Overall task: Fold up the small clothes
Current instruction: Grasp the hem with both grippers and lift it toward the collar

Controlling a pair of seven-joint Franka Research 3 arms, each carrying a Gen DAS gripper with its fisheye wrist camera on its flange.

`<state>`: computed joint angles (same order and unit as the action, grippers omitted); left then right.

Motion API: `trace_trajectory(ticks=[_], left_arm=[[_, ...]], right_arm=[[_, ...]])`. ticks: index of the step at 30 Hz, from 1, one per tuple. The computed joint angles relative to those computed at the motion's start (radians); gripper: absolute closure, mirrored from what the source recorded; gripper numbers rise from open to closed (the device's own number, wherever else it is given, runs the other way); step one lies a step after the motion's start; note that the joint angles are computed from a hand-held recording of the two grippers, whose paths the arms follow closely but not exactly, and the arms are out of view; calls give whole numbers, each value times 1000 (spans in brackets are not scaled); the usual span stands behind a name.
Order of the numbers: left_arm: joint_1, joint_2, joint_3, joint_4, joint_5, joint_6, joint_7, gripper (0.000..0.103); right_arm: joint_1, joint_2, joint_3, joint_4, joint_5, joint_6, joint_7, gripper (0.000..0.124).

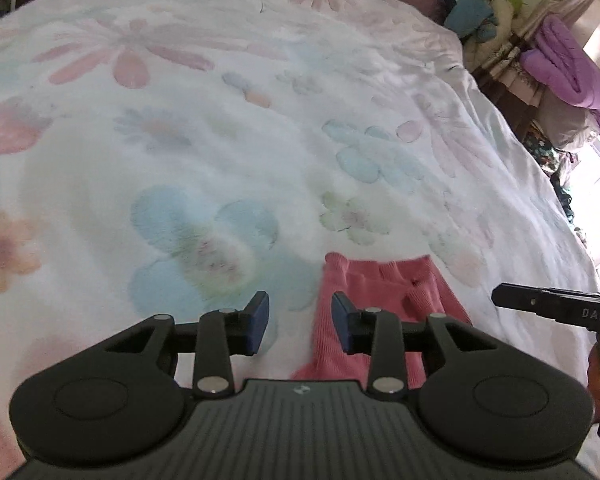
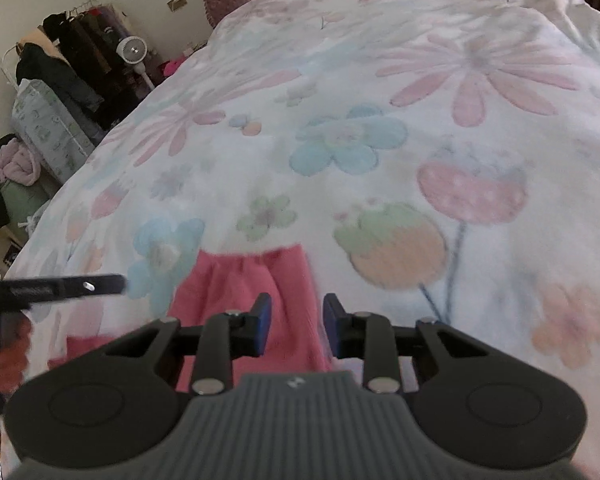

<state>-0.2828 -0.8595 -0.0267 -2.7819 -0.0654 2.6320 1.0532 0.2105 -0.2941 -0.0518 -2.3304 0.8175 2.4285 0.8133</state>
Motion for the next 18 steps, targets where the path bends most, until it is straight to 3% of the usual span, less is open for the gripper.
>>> trace_trajectory(ticks=[3,7,8,9,11,12,15,18], left_arm=[[-23,79,26,4,-28,66,9,62],[-28,155,13,17,-39,113,4,62],[-27,166,8,21,-40,115,0,63],[-29,176,5,22,-41,122,-1,70],[-35,182,1,24,-41,135,-2,93],[-43,184,3,24,-44,151,1,100],[-40,134,-19,-4,-14,210,4,100],[-53,45,-24,-28,29,184,28,100]], right_arm=[[11,74,12,54,17,7,9,98],[17,141,38,89,7,33,11,98],[18,159,47,96,-8,44,18,104],[19,168,51,98,-9,52,16,113],[20,179,53,103,0,52,-5,124],[21,178,55,100,5,58,-18,124],[24,147,54,81,20,72,-72,124],[23,89,40,59,18,54,-128,124]])
